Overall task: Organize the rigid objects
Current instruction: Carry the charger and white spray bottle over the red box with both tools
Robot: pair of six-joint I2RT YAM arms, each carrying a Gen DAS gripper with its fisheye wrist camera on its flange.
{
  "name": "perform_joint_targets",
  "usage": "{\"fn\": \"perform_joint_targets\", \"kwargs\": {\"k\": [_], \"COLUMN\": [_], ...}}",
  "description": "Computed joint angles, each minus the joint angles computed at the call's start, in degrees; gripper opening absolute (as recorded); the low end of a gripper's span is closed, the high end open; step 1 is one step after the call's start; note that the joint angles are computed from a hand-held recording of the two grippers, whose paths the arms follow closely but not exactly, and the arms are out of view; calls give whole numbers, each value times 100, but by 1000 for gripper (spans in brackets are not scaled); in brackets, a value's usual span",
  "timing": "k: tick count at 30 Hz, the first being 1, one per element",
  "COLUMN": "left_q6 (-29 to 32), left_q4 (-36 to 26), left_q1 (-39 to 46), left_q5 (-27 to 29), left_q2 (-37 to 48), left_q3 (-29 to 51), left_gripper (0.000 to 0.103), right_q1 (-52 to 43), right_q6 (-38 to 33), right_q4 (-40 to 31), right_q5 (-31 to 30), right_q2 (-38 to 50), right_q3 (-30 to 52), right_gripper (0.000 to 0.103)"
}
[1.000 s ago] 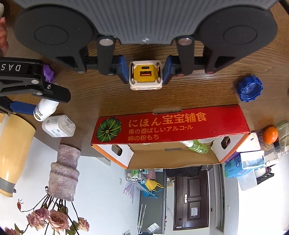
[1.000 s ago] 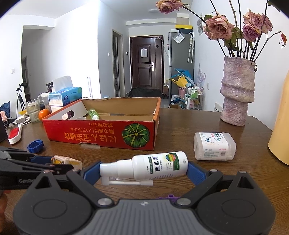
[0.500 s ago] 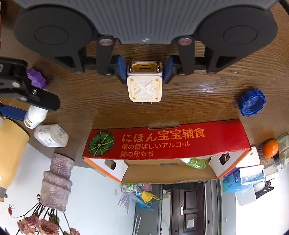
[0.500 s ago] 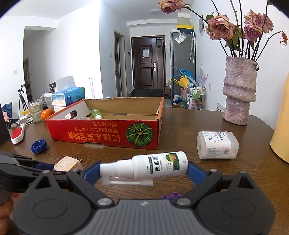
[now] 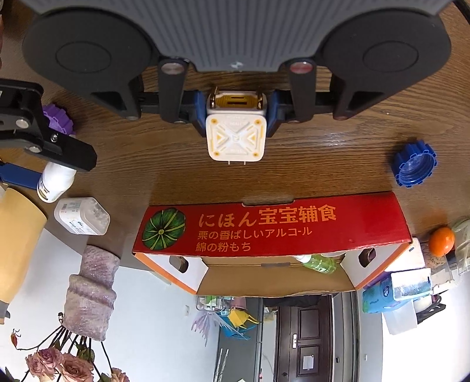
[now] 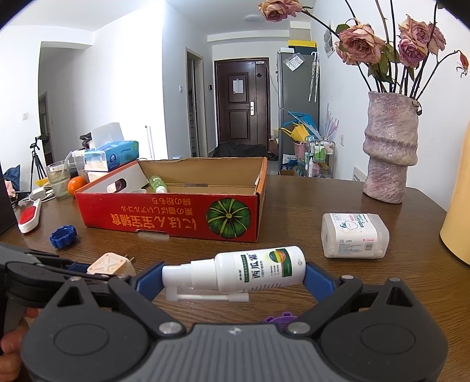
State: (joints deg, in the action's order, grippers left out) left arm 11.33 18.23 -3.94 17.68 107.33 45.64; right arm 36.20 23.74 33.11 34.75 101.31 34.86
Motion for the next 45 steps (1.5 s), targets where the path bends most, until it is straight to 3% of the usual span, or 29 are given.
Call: {"fn": "perform_joint_targets", "kwargs": {"k": [8, 20, 45], "left_q6": [-38, 56, -30], "left_q4": [141, -164, -1329], "left_q1": [74, 420, 899], "left_q5": [24, 288, 314], "left_q2": [-195, -650, -547], "left_q3": [-163, -91, 1600], "left_gripper": [39, 39, 39], "right_q1": [-11, 185, 118], "right_q6": [-25, -47, -206], "right_q4": [64, -167, -1477], "right_q5": [-31, 20, 38], "right_q2": [36, 54, 473], "right_q3": [-3, 393, 2477], "right_gripper": [98, 98, 98]}}
